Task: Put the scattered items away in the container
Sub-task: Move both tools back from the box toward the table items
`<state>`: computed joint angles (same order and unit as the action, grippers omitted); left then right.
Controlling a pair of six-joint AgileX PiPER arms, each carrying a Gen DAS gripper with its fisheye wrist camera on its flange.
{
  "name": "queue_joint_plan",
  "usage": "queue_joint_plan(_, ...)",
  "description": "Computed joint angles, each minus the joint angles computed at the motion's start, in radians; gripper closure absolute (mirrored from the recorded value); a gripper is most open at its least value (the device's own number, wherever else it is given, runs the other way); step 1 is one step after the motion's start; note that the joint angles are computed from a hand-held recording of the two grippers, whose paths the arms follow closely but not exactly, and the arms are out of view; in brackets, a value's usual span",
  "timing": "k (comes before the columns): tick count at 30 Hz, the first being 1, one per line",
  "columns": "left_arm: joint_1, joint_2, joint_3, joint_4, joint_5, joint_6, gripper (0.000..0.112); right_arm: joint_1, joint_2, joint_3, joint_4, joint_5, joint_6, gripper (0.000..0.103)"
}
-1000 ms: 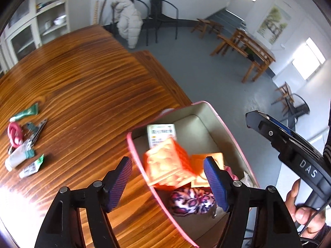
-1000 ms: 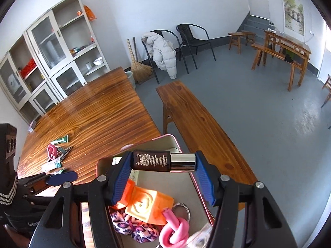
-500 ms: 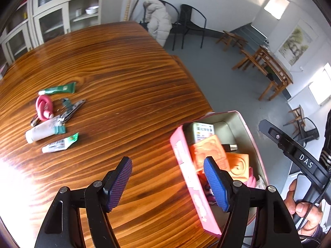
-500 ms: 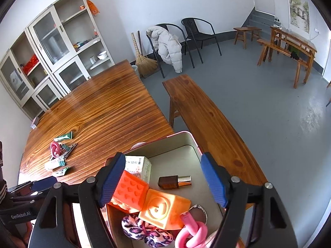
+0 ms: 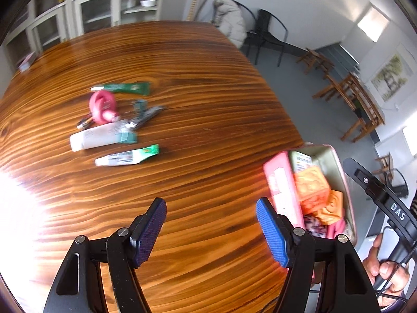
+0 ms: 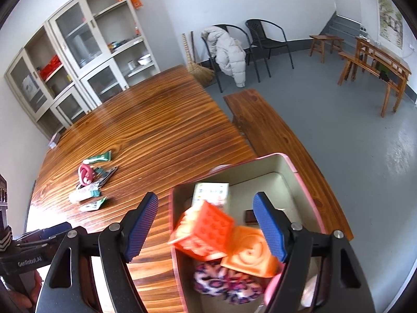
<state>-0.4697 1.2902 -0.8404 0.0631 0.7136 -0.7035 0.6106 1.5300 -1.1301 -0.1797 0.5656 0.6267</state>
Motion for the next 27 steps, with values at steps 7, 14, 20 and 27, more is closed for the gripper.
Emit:
queue_joint_plan(7,0.270,-0.154,0.130,-0.099,0.050,0.191,0.039,0.130,0.106,-0.102,-0.010,0.025,0.044,0.024)
queue_joint_plan(14,0.623,-0.231,0.204,-0.261,0.103,0.551,0.039,0.262,0.276,-0.279,0.023,0.076,0.031,0.024)
queue_joint_plan(20,0.925,-0.207,0.220,-0.396,0.151,0.887,0.039,0.342,0.462,-0.493,0.069,0.152,-0.008,0.024)
queue_joint_plan(27,1.125,-0.101,0.204,-0.483,0.169,1.135,0.039,0.381,0.683,-0.779,0.128,0.264,-0.008,0.024)
